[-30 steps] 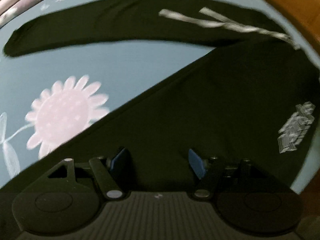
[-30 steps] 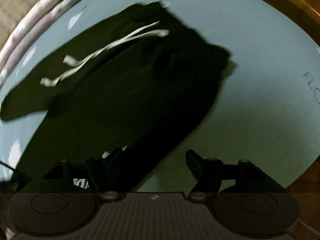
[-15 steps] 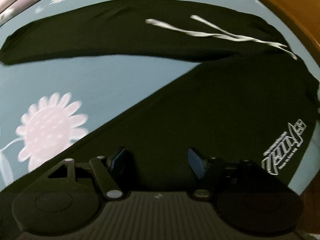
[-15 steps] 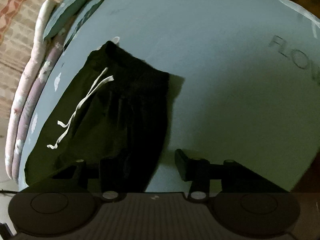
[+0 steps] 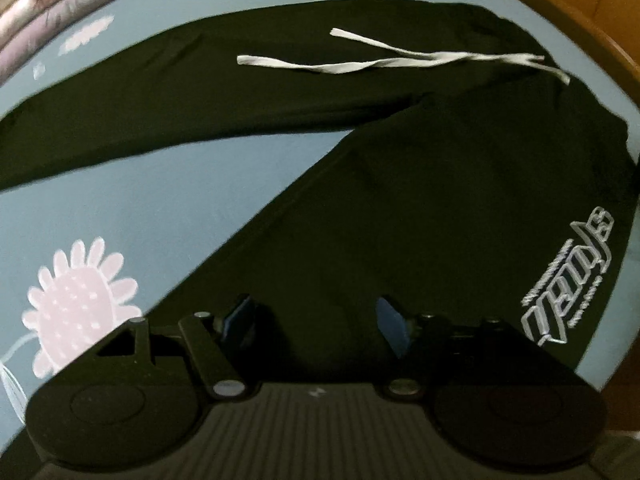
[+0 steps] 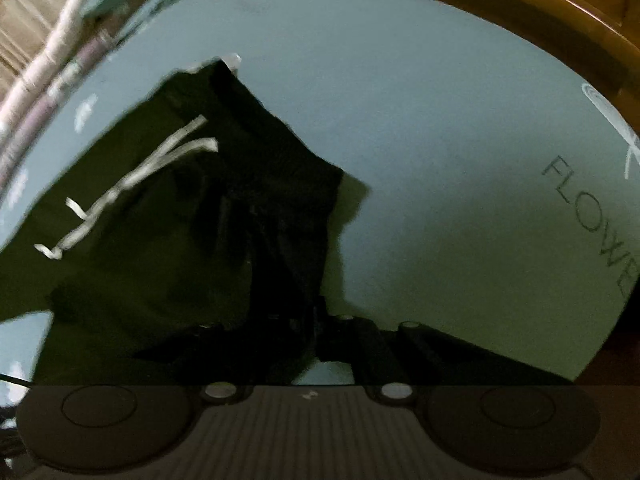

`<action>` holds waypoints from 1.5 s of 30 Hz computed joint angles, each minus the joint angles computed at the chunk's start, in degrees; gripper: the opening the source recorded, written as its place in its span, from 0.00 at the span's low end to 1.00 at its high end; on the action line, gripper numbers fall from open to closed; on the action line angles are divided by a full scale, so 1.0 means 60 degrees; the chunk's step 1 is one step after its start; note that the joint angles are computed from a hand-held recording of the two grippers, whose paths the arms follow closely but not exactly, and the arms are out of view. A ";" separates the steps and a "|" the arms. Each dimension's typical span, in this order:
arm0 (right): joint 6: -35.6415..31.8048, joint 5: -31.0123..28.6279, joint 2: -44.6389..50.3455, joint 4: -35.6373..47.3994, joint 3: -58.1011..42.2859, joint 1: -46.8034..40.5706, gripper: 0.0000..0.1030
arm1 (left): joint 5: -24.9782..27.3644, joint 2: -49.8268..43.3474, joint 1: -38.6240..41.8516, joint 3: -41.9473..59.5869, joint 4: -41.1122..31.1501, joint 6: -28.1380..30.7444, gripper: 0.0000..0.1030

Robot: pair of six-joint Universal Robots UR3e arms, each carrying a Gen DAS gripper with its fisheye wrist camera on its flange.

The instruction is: Fold clothes

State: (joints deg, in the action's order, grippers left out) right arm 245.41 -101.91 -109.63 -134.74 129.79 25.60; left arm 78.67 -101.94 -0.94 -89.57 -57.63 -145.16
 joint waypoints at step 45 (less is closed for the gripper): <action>0.0086 -0.0822 0.2711 0.2733 -0.4270 0.2602 0.19 | -0.1302 0.0063 -0.0185 -0.0633 0.1931 0.0258 0.66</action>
State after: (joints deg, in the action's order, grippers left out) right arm 245.92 -106.85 -93.36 -118.34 104.17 41.22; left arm 70.86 -101.56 -2.05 -93.37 -46.04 -143.61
